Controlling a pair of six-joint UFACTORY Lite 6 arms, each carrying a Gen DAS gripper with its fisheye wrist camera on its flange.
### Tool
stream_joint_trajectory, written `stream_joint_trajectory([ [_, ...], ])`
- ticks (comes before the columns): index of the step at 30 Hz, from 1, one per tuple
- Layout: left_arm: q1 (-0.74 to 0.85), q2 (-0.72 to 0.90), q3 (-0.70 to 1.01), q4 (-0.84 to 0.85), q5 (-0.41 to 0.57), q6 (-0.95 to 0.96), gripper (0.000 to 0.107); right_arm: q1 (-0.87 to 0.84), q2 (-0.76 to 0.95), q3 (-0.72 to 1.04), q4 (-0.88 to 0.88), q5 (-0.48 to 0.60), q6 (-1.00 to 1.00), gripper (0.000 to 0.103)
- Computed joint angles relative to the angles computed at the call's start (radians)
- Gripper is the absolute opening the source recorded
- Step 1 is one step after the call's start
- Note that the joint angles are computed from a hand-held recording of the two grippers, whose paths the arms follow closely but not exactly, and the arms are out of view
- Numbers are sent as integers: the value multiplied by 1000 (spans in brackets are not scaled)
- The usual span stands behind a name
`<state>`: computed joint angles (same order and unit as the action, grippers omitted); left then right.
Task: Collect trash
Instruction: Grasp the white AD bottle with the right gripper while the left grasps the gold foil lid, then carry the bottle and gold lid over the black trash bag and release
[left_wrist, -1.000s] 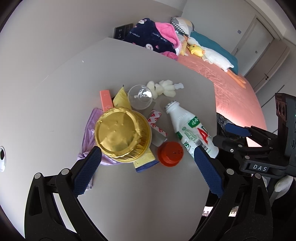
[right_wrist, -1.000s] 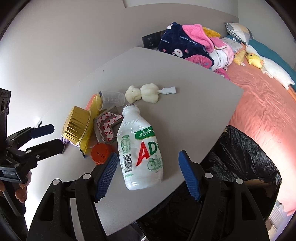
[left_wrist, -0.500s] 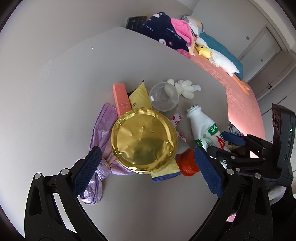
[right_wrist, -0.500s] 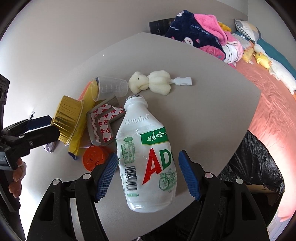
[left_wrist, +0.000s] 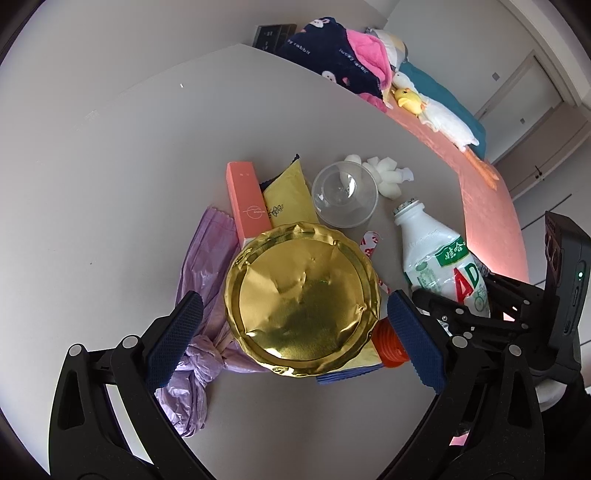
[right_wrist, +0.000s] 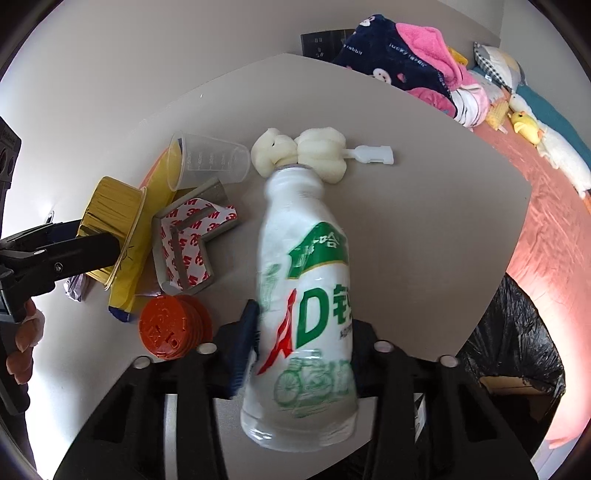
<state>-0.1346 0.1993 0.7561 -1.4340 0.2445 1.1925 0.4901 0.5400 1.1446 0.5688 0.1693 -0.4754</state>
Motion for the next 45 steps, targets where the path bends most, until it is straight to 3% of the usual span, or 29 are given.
stream_joint_trajectory([
  [6,13,19,3,-46,24,62,80,-32,-26,-30,276,7,-249,41],
  [11,9,0,-10,-64,16,80,80,-59,-68,-57,455,28,-420,41],
  [16,15,-68,-41,-61,13,72,80,-60,-128,-98,488,25,-451,41],
  [30,-84,-216,-67,212,-11,-238,80,-109,-334,-257,590,42,-560,42],
  [45,-273,-140,79,358,-48,-436,80,-257,-579,-420,559,81,-566,42],
])
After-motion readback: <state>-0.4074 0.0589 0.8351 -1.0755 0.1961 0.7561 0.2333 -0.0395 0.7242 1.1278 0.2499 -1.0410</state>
